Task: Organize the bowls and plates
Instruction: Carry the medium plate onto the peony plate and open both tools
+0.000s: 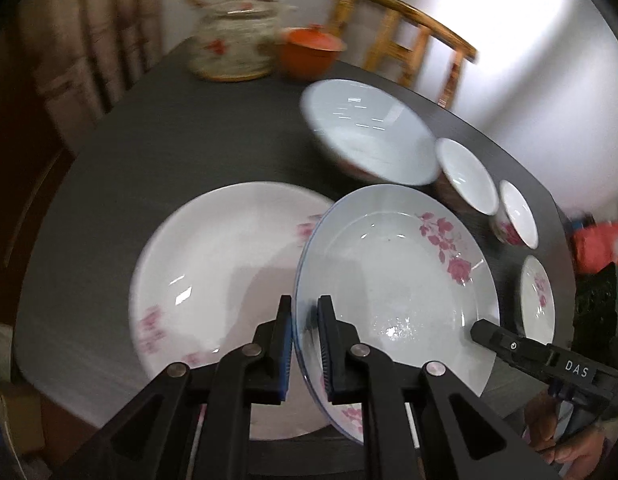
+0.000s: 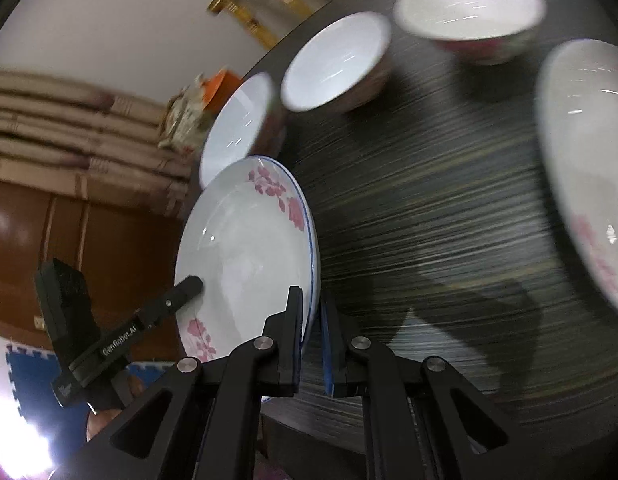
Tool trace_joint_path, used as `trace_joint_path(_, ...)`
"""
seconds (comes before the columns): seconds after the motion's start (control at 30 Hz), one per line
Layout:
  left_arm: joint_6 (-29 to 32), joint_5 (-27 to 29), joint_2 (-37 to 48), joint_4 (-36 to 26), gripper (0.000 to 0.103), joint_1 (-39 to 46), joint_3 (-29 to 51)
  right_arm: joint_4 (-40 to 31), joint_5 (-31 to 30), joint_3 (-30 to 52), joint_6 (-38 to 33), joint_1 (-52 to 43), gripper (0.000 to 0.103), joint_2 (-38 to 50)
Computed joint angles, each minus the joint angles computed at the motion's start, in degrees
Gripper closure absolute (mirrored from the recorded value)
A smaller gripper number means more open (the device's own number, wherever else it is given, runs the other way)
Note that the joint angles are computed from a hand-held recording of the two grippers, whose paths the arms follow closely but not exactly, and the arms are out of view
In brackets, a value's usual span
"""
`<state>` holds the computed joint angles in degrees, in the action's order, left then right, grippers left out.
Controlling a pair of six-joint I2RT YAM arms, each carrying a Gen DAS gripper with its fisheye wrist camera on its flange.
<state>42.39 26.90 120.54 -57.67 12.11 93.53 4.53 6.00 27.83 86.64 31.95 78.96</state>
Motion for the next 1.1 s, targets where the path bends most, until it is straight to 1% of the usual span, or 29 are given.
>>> trace_joint_path(0.07, -0.7, -0.1, 1.8, 0.3, 0.091, 1.8, 1.9, 0.9, -1.6, 4.2, -2.1, -0.2, 0.094, 5.2)
trace_joint_path(0.17, -0.6, -0.3, 3.7, 0.7, 0.091, 3.7, 3.6, 0.5, -3.3, 9.8, -4.2, 0.2, 0.094, 11.2)
trace_joint_path(0.23, -0.6, -0.6, 5.3, 0.6, 0.091, 4.8, 5.1, -1.4, -4.5, 14.5, -6.5, -0.1, 0.094, 15.4)
trace_joint_path(0.37, -0.8, -1.0, 7.4, 1.5, 0.090, 6.1, 6.3, -4.0, -6.1, 20.7, -8.8, -0.6, 0.094, 20.9)
trace_joint_path(0.43, -0.8, -1.1, 7.9, 1.9, 0.090, 6.3, 6.5, -5.2, -6.3, 22.5, -9.7, -0.6, 0.094, 22.5)
trace_joint_path(0.5, -0.8, -1.6, 7.1, 3.8, 0.088, 6.1, 4.9, -7.4, -6.4, 24.5, -11.1, -1.0, 0.093, 23.5)
trace_joint_path(0.6, -0.6, -4.5, 4.6, 9.7, 0.089, 5.2, 0.0, -11.4, -5.5, 28.4, -13.7, -1.2, 0.093, 25.0)
trace_joint_path(0.7, -0.4, -5.1, 3.1, 13.4, 0.089, 5.0, -2.8, -14.2, -5.5, 31.1, -15.2, -1.4, 0.093, 26.2)
trace_joint_path(0.83, -0.6, -4.0, 4.1, 12.4, 0.089, 5.5, -1.3, -17.3, -4.6, 34.1, -16.7, -1.1, 0.093, 27.8)
trace_joint_path(0.93, -1.4, -3.7, 4.4, 11.9, 0.089, 5.6, -0.8, -17.0, -4.7, 33.7, -16.5, -1.2, 0.093, 27.9)
trace_joint_path(1.03, -2.6, -4.1, 1.3, 16.4, 0.088, 5.9, -3.9, -18.9, -4.1, 35.7, -17.4, -0.9, 0.092, 28.7)
trace_joint_path(1.1, -3.4, -2.9, 0.4, 16.9, 0.085, 6.4, -3.8, -20.8, -3.0, 37.9, -18.4, -0.5, 0.091, 29.7)
